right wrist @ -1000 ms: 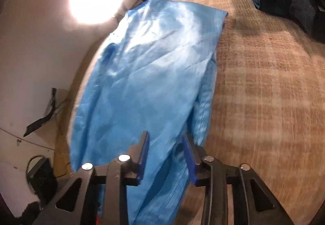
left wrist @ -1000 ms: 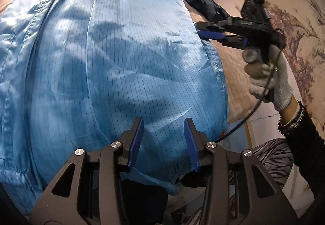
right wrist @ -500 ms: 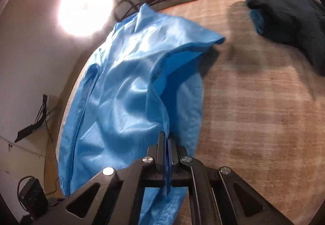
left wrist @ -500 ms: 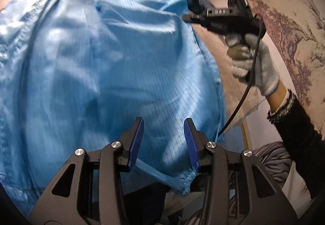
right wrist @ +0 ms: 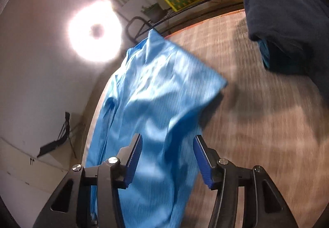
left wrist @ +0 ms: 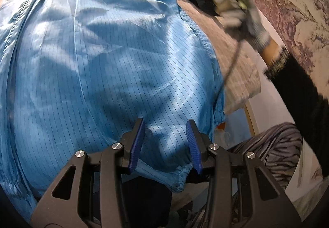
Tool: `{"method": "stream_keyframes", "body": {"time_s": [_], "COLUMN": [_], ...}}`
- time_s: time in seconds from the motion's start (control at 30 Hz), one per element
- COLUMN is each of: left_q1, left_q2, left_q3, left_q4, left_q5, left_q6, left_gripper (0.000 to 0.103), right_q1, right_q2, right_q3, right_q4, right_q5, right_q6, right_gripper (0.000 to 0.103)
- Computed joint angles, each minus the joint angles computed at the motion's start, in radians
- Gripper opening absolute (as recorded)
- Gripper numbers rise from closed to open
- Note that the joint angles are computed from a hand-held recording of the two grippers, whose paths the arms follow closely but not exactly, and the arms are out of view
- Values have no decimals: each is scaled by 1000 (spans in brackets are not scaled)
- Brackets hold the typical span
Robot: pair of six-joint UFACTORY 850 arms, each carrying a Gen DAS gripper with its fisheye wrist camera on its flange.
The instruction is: Fold large clothes
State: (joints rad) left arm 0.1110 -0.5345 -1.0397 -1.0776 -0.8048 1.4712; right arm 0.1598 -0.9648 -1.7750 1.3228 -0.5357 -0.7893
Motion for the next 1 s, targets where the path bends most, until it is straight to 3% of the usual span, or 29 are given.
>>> {"method": "stream_keyframes", "body": {"time_s": [0.13,0.27,0.33,0.47,0.53,0.57,0.63,0.8,1.0], "left_q1": [-9,14,23,31,32,34,53,118,115], "left_q2": [-9,-12,-3,2,1,9,29,85,74], "left_q3": [-7,4,21,29,32,41,61,117,140], "left_q4": [6,-2,-7,28,55,46,12,-139,-211], "left_q5": [-3,-43,-52,-91,-89,-85,-97,-116,-25], "left_q6": [5,22,45,-6,-45,-46,-42,7,-12], "left_gripper": [41,43,43,43,43,43,43,62,62], "right_q1": [16,23,12,-1,0,2,1,-11,2], "right_q2": [-155,-191,-256,-245,-195,-163,-84,139,413], "right_q3": [-248,-322,-412,-371,-302,-260,-158,139,499], "right_q4": [-303,-446,-506,-286,-229,-218,-169,48,255], "right_q5": [-8,57,-4,-48,-26,-9,5,23,1], "right_q6": [312,362,465,284,220,202,136,-105,-327], "right_gripper": [0,0,0,7,31,34,38,40,45]}}
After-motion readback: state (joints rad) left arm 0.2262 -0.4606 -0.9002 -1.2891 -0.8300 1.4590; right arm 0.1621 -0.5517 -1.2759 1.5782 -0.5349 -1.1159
